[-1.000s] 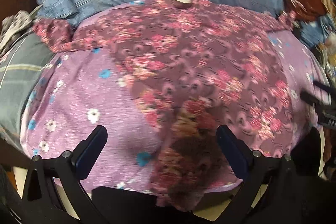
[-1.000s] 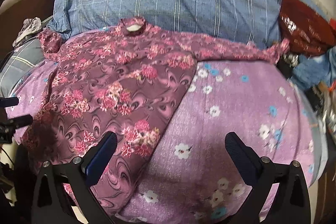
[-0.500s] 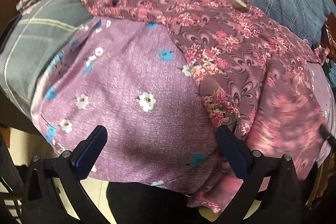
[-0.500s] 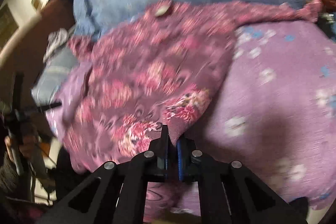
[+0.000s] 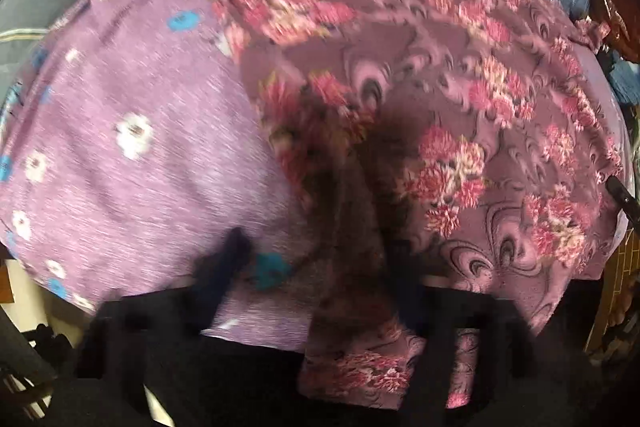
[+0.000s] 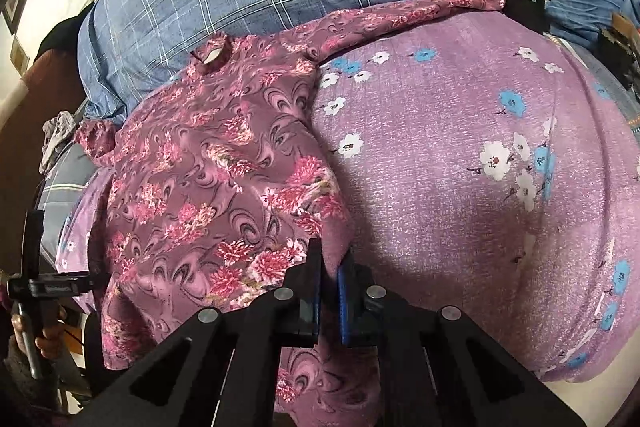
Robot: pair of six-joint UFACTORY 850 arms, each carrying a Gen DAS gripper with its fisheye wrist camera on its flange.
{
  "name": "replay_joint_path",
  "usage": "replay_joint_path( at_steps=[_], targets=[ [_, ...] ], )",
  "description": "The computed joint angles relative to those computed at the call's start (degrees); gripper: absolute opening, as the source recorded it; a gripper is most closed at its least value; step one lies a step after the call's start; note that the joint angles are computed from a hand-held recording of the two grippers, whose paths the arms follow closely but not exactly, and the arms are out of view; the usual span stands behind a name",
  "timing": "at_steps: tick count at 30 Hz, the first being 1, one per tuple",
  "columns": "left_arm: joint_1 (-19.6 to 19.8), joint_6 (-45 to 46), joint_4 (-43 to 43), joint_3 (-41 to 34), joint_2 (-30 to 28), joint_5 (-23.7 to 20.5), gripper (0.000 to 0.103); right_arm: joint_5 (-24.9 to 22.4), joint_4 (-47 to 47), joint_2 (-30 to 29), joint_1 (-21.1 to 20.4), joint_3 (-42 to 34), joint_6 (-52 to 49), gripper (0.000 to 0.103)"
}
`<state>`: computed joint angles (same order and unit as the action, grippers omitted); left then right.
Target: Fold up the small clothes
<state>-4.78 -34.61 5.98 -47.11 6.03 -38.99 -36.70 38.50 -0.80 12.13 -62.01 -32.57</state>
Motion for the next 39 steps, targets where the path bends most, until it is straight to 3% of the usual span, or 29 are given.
replay_joint_path(
  at_steps=[1,2,5,8,10,14,16,18,19,21,22,23,25,28,30,32,34,35,39],
  targets=[
    [1.29,2.5,-2.85,-0.09,0.97,-0.07,0.006,-1.12,1.46,-0.15,-0.48,-0.27,-0.85,0.006],
    [2.99,4.95,-6.29,-0.31,2.12,-0.7,0.003,-2.57,3.43,-0.39,-1.17,-0.78,-2.01,0.006],
    [5.47,3.09,-5.79,0.08,7.65,-0.92,0.003,-10.77,15.71,0.45,-5.62,-1.97,-8.89,0.006],
    [7.06,-0.61,-3.38,1.55,12.0,-1.93,0.003,-13.66,20.67,2.81,-8.34,-1.6,-12.37,0.002],
    [8.06,-1.74,-3.24,3.61,12.6,-2.65,0.004,-11.45,17.79,4.03,-8.15,-0.83,-11.12,0.0],
    [9.48,-4.8,-1.77,6.19,8.94,-7.38,0.004,-5.49,0.12,2.56,-4.69,-0.29,2.84,0.0],
    [11.45,-3.08,-4.73,7.06,9.88,-5.62,0.004,-5.44,-3.44,0.63,-4.21,-0.97,7.23,0.0],
    [11.64,-3.14,-5.09,6.27,11.21,-2.31,0.005,-5.06,-0.6,-0.73,-4.5,-2.45,6.19,0.008],
    [10.94,-3.3,-4.19,5.25,10.92,-1.28,0.009,-4.08,0.1,-1.75,-4.04,-4.03,6.61,0.009],
    [7.95,-6.22,0.79,1.97,8.42,0.56,0.031,-3.67,3.07,-4.33,-2.82,-7.25,4.24,0.016],
    [6.62,-7.94,3.28,0.71,7.08,1.36,0.053,-3.37,4.33,-5.33,-2.02,-8.43,2.97,0.018],
    [4.92,-10.34,6.52,-0.9,5.05,2.24,0.064,-2.57,5.83,-7.24,-0.56,-10.32,1.04,0.021],
    [2.85,-12.79,10.64,-3.57,0.54,3.23,0.065,-0.87,6.32,-10.01,1.54,-12.41,0.26,0.03],
    [1.99,-11.01,9.91,-6.12,-6.6,3.73,0.065,3.12,-1.16,-13.96,5.25,-14.07,4.07,0.025],
    [0.33,-17.18,16.06,-6.79,-9.26,3.33,0.071,5.32,-3.72,-14.0,5.84,-13.31,5.2,0.024],
    [-0.79,-20.23,20.78,-6.68,-9.03,3.44,0.072,2.15,-1.23,-14.78,4.66,-14.85,2.28,0.023],
    [-0.02,-15.77,17.67,-7.19,-9.07,3.86,0.072,-0.12,3.53,-15.4,1.94,-16.25,0.78,0.023],
    [0.82,-13.68,15.02,-6.95,-8.46,5.47,0.072,0.21,5.79,-15.76,-0.16,-17.17,1.29,0.029],
    [3.13,-6.96,7.05,-7.93,-7.6,8.01,0.072,1.69,3.79,-20.08,-6.77,-25.16,11.17,0.03]
  ],
)
